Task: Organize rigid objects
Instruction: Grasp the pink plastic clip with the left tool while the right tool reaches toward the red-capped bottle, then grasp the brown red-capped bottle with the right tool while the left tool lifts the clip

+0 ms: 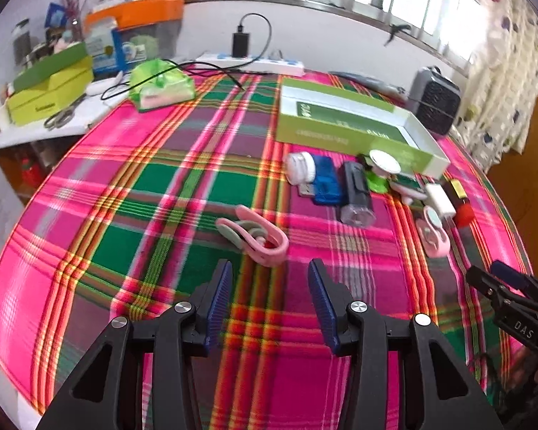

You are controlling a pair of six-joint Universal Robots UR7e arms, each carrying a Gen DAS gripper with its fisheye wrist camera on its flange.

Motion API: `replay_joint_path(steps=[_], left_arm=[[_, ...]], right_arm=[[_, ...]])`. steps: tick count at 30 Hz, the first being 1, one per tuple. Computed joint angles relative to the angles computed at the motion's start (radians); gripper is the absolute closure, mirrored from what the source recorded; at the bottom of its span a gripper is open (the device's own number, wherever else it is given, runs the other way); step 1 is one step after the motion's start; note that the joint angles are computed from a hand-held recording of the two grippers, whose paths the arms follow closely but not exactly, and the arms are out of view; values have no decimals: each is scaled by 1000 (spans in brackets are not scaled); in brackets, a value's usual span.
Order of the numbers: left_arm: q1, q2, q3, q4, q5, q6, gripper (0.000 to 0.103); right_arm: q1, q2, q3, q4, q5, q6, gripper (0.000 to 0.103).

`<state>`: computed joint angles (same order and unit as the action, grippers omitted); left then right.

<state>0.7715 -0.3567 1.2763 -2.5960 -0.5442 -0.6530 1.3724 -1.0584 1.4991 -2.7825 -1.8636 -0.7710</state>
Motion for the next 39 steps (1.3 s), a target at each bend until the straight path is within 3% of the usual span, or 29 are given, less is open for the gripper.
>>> replay_joint_path(steps=[6,12,23,39], left_arm=[[6,12,-37,32,10,-12,59],[19,23,-82,145,38,-83,59],[40,-29,-35,209,63,-127,59],[71,-14,-87,227,60,-16,59]], right_arm=[[10,20,-38,-8,-1,-15,34],[16,47,-87,13,-5,-19,34],[15,87,-174,104,-13,20,34],[23,155,-278,147,-49,28,34]])
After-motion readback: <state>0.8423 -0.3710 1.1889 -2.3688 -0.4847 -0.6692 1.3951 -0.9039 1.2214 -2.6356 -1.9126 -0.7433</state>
